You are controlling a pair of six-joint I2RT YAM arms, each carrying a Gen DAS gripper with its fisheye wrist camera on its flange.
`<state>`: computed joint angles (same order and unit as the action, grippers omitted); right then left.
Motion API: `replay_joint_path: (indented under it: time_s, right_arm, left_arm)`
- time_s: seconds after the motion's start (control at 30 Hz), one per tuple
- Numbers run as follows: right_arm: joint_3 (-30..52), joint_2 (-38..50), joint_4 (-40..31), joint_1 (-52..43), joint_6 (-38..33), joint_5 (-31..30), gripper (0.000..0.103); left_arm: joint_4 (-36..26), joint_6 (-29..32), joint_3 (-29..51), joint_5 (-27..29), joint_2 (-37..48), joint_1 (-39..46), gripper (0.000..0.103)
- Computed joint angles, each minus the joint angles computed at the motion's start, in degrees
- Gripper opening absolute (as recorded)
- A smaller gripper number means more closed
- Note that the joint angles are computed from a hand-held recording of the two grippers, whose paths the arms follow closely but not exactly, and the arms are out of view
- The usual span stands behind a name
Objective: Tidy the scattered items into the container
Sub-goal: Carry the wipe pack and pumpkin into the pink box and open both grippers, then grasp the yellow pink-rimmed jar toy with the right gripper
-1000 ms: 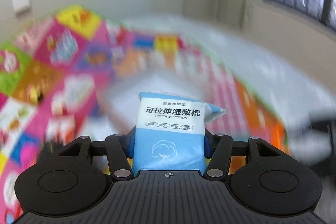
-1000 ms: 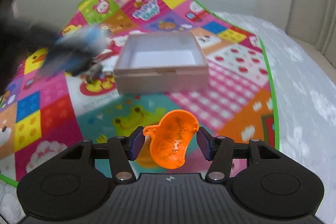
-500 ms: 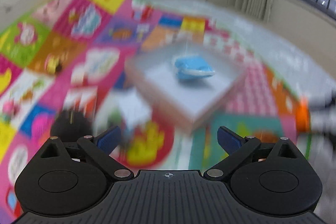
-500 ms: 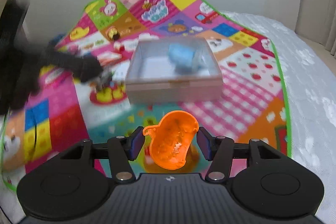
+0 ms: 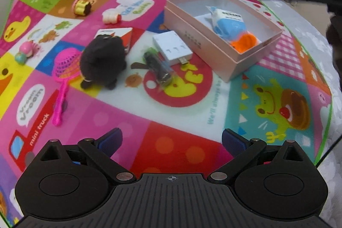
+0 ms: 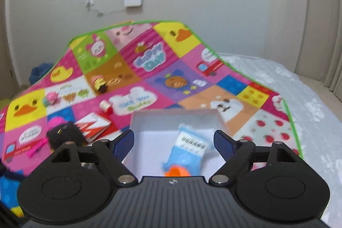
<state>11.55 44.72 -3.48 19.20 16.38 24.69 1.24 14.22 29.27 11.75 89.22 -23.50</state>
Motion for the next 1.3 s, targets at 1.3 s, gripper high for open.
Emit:
replay_joint_path:
  time_s: [1.3]
  right_arm:
    - [79.3,80.6,-8.6,4.7,9.5,-10.3,0.063]
  left_arm:
    - [-20.6,-15.9,14.5,-0.4,-12.9,37.8,0.103]
